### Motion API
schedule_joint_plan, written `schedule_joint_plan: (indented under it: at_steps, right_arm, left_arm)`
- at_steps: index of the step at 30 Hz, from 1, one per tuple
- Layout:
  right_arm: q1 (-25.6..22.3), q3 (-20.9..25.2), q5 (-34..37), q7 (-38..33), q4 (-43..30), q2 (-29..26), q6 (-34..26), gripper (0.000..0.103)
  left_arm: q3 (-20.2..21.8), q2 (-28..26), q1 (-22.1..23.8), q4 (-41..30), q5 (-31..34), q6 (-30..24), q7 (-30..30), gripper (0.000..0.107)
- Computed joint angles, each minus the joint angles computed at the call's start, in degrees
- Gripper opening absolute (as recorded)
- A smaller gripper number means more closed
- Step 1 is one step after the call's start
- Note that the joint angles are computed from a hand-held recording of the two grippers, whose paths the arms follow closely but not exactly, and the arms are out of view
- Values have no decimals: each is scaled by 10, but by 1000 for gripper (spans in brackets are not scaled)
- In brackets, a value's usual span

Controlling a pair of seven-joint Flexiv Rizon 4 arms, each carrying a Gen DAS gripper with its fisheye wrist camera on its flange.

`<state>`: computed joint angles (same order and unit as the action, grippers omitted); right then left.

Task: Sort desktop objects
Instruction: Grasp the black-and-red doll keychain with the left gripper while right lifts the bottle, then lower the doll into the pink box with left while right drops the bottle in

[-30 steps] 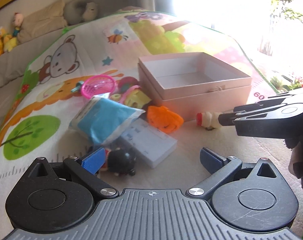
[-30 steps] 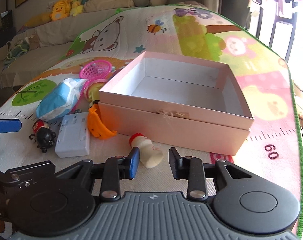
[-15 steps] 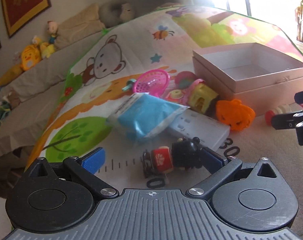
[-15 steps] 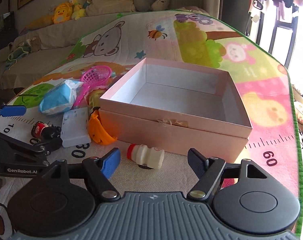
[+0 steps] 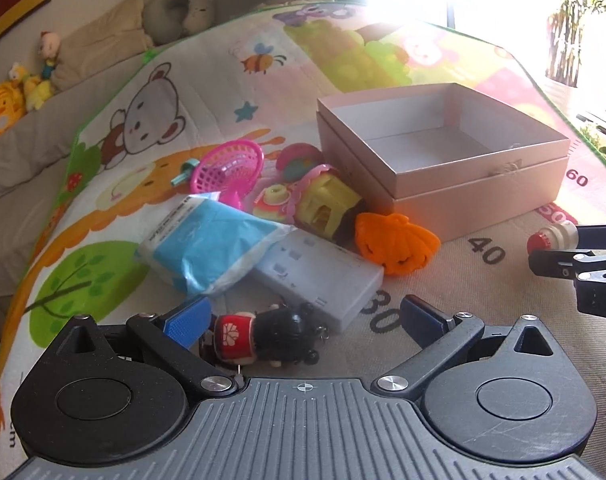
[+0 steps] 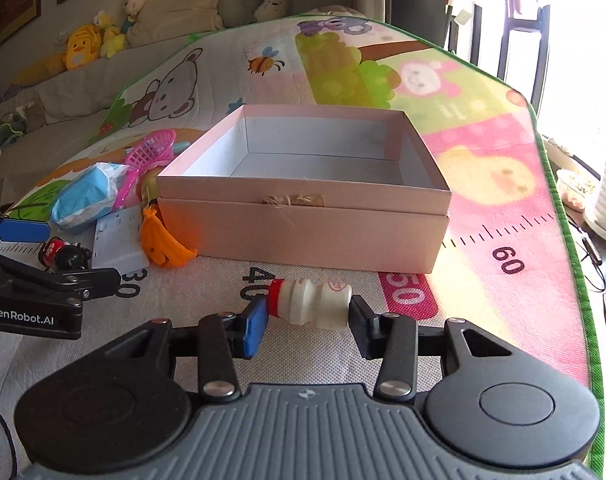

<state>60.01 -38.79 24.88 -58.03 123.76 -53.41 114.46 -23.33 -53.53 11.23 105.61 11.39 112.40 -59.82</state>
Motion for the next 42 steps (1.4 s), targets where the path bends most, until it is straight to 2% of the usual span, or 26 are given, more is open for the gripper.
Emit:
schedule_joint_plan:
  at_steps: [8, 12, 15, 19, 22, 24, 25, 27, 29, 33, 35, 37, 38, 40, 42]
  right_arm:
    - [-68, 56, -81, -88, -19, 46, 5, 44]
    - [-53, 49, -61, -124, -26, 39, 12, 44]
    - [-37, 41, -28, -122, -25, 40, 6, 44]
    - [2, 8, 6, -105, -16, 25, -1, 44]
    - [26, -18, 18, -85, -11, 9, -9, 52]
    - [39, -34, 18, -68, -11, -2, -20, 62]
    - [42, -39, 14, -60, -11, -6, -24, 63]
    - [39, -38, -2, -50, -13, -7, -27, 64]
    - [27, -31, -22, -46, -18, -5, -31, 67]
    - [4, -20, -54, -38, -34, -6, -50, 68]
    - [-4, -15, -65, -32, -37, -7, -53, 67]
    - [-15, -3, -79, -38, -31, 7, -44, 47]
    - [-17, 2, -85, -43, -25, 18, -45, 43]
    - [-46, 40, -111, -66, -1, 72, -47, 43]
    - [-90, 92, -149, -101, 36, 147, -59, 43]
  left_arm:
    - [45, 10, -27, 23, -30, 62, -63, 103]
    - [47, 13, -25, 24, -22, 45, -84, 103]
    - [40, 10, -15, 19, -7, 37, -82, 103]
    - [32, 2, -7, 5, 2, 21, -73, 103]
    - [12, -9, 9, -6, 13, 3, -57, 103]
    - [7, -14, 12, -12, 12, -4, -48, 96]
    - [2, -15, 16, -14, 9, -12, -45, 87]
    - [-23, -22, 36, -15, 8, -31, -36, 82]
    - [-39, -27, 51, -11, 10, -29, -27, 71]
    - [-59, -25, 78, 15, 26, -14, -14, 71]
    - [-72, -17, 97, 37, 37, -12, -10, 71]
    - [-88, -8, 119, 61, 53, -13, -3, 71]
    - [-100, -1, 134, 77, 64, -17, 4, 71]
    - [-142, 10, 177, 106, 88, -35, 24, 71]
    - [-197, 15, 228, 133, 113, -48, 60, 71]
